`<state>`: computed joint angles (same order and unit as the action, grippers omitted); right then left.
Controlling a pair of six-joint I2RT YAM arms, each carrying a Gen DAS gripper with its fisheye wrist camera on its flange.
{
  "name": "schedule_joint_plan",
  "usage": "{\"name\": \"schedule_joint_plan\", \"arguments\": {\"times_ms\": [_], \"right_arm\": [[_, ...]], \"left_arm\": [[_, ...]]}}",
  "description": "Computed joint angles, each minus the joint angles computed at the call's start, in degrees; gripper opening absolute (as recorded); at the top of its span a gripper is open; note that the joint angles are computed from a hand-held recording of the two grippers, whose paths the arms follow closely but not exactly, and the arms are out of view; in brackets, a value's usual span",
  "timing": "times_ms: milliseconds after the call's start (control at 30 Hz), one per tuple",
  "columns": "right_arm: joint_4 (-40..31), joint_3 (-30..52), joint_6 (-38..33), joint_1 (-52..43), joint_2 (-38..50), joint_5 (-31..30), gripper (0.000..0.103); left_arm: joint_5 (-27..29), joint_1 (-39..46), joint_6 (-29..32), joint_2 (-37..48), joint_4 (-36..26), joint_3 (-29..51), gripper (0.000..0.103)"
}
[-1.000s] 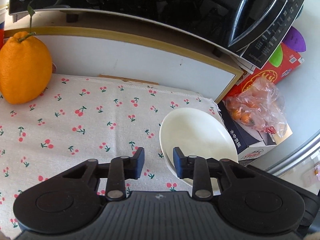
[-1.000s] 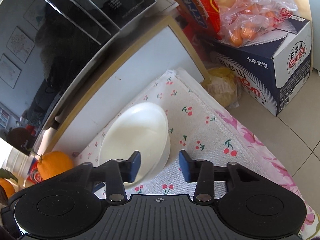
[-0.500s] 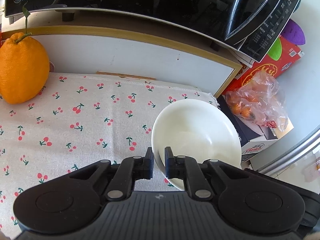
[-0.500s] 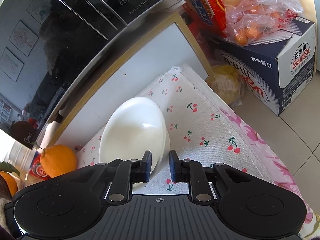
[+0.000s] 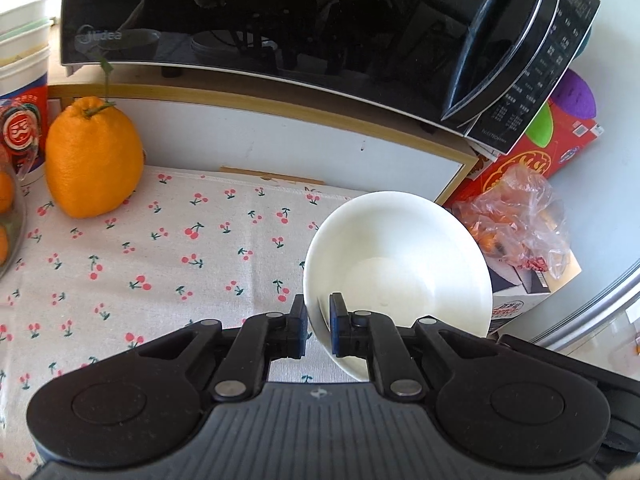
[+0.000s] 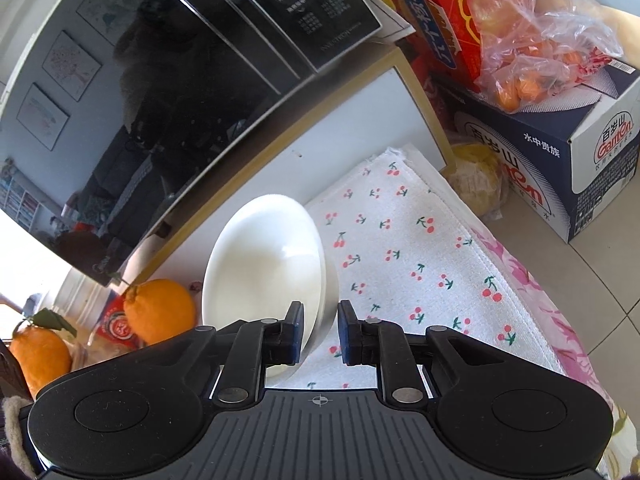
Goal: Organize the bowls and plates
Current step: 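Lift the small white bowl and carry it toward the cream bowl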
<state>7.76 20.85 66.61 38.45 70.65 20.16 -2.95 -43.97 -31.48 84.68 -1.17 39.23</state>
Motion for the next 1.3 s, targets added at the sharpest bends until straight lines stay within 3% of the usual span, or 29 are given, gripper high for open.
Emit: {"name": "schedule_joint_plan", "arguments": {"times_ms": [333, 733, 1100, 1300], "right_arm": [[-15.59, 6.04, 6.2, 9.02, -8.6, 5.45, 0.018], [-38.01, 19.08, 21.7, 28.57, -6.95, 19.21, 0.018], [-41.44, 23.46, 30.44, 39.1, 0.0, 20.77, 0.018], [-40.42, 28.13, 28.51, 40.28, 5.67, 18.12, 0.018]], "left_arm": [[-0.04, 0.22, -2.5, -14.12, -9.68, -3.45, 0.011], [-1.73, -1.73, -5.16, -31.82, -24.31, -6.26, 0.01], [0.44, 0.84, -8.26, -51.0, -37.51, -10.61, 0.009], [1.23, 5.03, -6.85, -60.3, -44.5, -12.01, 0.009]]}}
